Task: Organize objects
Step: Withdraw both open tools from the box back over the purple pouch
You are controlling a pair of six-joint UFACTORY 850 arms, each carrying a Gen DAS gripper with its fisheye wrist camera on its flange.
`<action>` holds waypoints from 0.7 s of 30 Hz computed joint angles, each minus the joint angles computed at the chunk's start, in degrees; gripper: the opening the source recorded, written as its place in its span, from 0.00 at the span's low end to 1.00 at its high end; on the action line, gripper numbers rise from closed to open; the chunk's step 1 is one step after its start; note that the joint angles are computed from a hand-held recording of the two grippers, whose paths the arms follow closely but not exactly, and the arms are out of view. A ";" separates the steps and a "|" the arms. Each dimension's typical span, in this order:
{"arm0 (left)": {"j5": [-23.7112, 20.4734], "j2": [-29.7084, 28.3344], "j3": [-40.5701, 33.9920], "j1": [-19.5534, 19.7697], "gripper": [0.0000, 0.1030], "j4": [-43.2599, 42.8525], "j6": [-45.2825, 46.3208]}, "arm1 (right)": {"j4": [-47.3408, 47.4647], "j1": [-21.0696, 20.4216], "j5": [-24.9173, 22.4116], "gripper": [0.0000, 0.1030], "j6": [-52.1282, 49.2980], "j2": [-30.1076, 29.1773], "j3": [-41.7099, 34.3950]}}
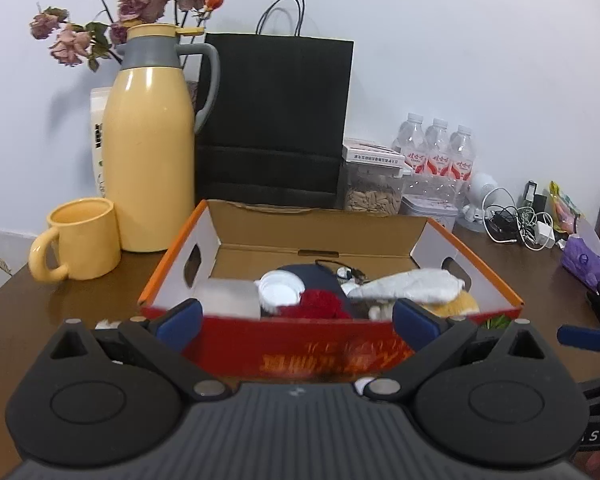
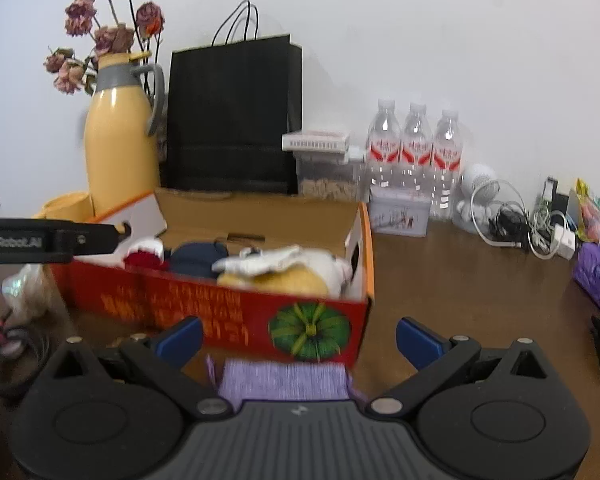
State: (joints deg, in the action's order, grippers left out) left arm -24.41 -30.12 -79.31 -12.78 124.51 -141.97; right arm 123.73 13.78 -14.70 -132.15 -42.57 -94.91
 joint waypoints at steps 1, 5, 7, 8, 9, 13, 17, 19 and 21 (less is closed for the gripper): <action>-0.53 0.46 0.95 -0.15 1.00 0.16 -0.37 | -2.02 -0.07 0.33 1.00 1.82 0.18 0.46; -0.59 1.72 4.02 -0.53 1.00 -0.65 0.49 | -11.90 -0.30 1.99 1.00 11.38 0.77 2.08; -0.20 2.25 5.20 -0.71 1.00 -1.11 1.71 | -17.92 -0.47 2.32 1.00 17.56 0.87 2.42; -0.21 2.63 5.94 -0.78 1.00 -0.48 1.30 | -19.86 -0.56 2.14 1.00 19.60 0.93 2.61; -0.20 3.09 6.72 -0.81 1.00 0.60 0.40 | -21.70 -0.65 1.93 1.00 21.47 0.94 2.70; -0.02 4.41 9.16 -0.72 1.00 4.52 -3.43 | -29.76 -0.49 2.24 1.00 29.37 0.52 2.31; 2.19 3.99 8.81 -0.25 1.00 1.51 -0.90 | -34.65 -0.39 2.53 1.00 34.34 -0.07 1.70; 2.75 3.86 8.69 -0.12 1.00 1.08 -0.52 | -37.60 -0.44 1.81 1.00 37.27 -0.37 1.24; 3.18 3.63 8.39 -0.14 1.00 -0.39 1.20 | -41.81 -0.38 1.30 1.00 41.16 -0.90 0.54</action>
State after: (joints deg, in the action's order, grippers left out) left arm -21.22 -26.49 -70.92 -12.92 124.12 -140.77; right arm 81.91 13.40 -13.40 -90.98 -43.46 -94.37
